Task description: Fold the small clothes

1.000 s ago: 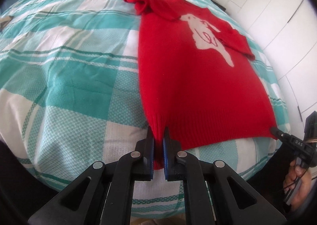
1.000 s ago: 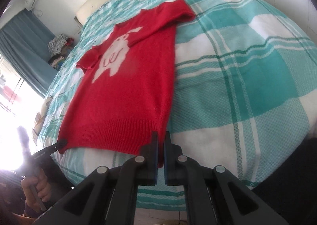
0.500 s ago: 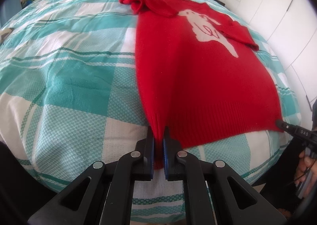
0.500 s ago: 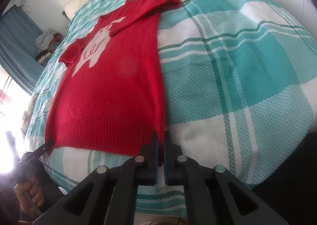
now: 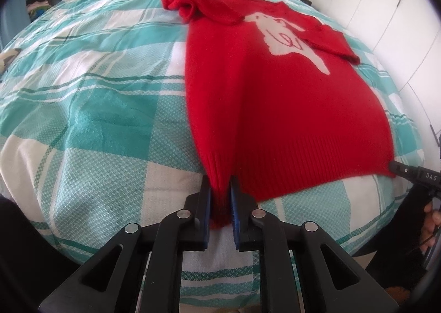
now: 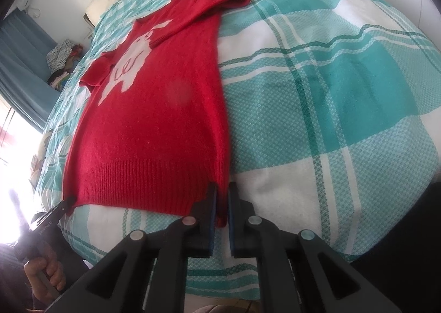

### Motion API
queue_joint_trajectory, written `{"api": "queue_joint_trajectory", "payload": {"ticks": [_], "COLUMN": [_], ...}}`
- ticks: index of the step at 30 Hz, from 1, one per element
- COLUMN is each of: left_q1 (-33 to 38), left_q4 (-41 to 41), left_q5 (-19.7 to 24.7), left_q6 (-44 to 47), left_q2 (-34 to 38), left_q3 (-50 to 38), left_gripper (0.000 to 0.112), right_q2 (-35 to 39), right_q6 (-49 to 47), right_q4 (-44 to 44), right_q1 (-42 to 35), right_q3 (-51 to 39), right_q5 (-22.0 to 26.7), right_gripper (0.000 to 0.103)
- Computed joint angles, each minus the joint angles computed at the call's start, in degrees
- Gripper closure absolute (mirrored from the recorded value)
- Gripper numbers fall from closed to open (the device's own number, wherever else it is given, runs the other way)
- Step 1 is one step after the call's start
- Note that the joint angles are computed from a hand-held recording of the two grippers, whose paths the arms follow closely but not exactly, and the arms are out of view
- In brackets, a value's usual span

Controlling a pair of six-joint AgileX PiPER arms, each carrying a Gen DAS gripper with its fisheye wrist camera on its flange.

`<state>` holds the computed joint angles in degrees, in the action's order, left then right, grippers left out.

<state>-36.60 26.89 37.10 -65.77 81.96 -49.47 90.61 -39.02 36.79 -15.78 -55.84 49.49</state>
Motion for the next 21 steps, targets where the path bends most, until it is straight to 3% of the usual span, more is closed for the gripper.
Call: {"api": "queue_joint_trajectory", "payload": {"ticks": [1,3,5,8,10,11,12,14,19,21], "left_q1": [-0.32,-0.97,-3.25,-6.70,-6.31,-5.28,-3.72,-0.73,5.76,7.67], "left_q4": [-0.63,-2.98,-2.20,2.65,6.37,8.55,10.92,16.74,30.45,31.93], "left_q5": [0.20,1.05,4.89,12.69,15.66,16.13,15.42,13.27,5.40,2.60], "left_q6": [0.38,2.61,1.97,-1.66,-3.95,-5.25,-6.50,-9.98,-25.41,-29.72], "left_q2": [-0.65,-2.10,-3.64,-7.32,-10.09,-11.16,-11.97,-11.28,-5.70,-4.19], "left_q3": [0.09,0.07,-0.60,-1.81,-2.90,-3.66,-4.23,-5.43,-2.44,0.63], "left_gripper": [0.086,0.061,0.049,0.046,0.040,0.035,0.029,0.022,0.021,0.021], "right_q2": [-0.28,-1.00,-1.85,-4.06,-5.55,-5.62,-5.24,-1.50,19.55,25.93], "right_q6": [0.46,1.28,2.51,3.64,4.28,4.40,4.08,0.24,-10.32,-11.42], "right_q4": [-0.53,-2.17,-5.82,-13.00,-18.79,-21.56,-23.64,-23.59,-17.91,-20.32], "right_q1": [-0.38,-1.37,-2.29,-2.72,-0.36,1.46,3.65,8.56,19.85,24.04], "right_q3": [-0.38,-1.15,-2.89,-8.52,-13.92,-16.85,-19.47,-25.92,-48.36,-52.86], "right_q5": [1.30,4.01,7.17,9.32,6.06,3.58,0.83,-1.94,7.45,6.20], "right_gripper": [0.087,0.078,0.078,0.076,0.072,0.064,0.055,0.048,0.048,0.049]}}
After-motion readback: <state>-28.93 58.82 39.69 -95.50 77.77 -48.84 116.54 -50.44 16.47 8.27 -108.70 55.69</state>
